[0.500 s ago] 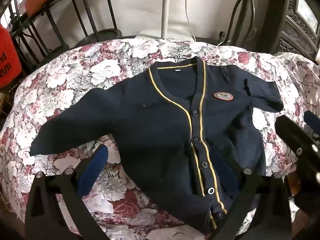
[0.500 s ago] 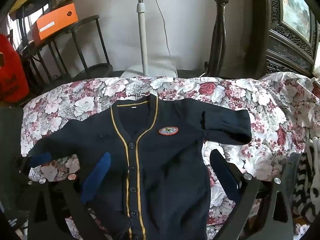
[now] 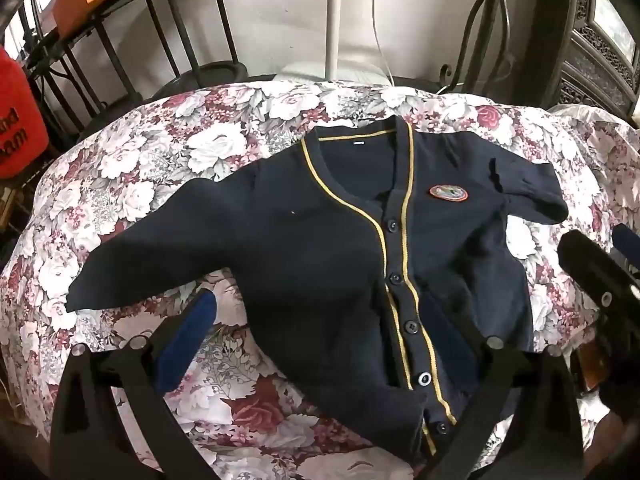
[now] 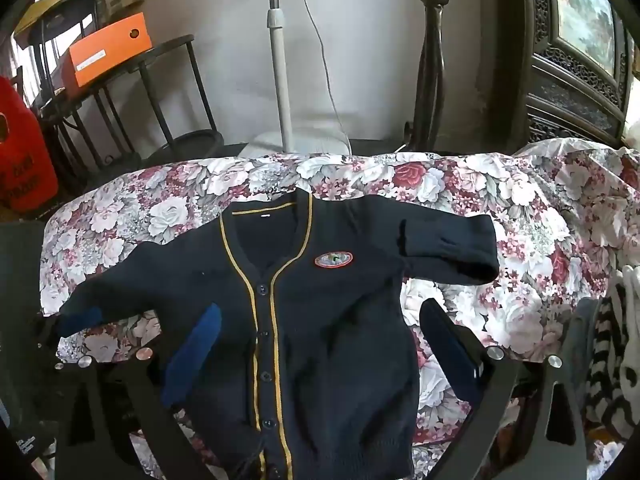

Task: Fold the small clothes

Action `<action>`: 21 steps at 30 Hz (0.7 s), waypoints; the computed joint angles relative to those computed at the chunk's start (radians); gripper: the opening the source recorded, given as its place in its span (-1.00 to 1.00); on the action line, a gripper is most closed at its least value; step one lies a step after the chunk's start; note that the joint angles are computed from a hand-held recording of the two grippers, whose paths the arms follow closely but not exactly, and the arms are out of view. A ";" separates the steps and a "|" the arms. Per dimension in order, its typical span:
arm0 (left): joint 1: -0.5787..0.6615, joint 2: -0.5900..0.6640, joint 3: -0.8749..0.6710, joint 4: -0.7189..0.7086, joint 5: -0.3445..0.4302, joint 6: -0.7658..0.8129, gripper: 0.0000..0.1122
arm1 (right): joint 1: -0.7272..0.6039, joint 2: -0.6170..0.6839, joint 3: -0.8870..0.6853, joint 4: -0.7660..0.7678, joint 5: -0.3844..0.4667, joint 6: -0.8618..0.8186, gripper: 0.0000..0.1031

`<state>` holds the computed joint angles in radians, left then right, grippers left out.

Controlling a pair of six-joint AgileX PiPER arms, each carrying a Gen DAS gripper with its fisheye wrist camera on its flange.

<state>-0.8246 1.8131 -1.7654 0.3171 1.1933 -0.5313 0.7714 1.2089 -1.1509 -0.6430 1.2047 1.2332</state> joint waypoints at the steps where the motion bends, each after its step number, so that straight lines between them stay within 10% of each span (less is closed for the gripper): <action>1: 0.002 0.002 -0.002 -0.003 0.001 0.004 0.75 | 0.003 0.013 -0.012 0.000 0.003 0.003 0.93; 21: 0.009 0.008 0.002 -0.015 0.006 0.001 0.75 | -0.006 0.023 -0.010 0.007 -0.006 0.002 0.93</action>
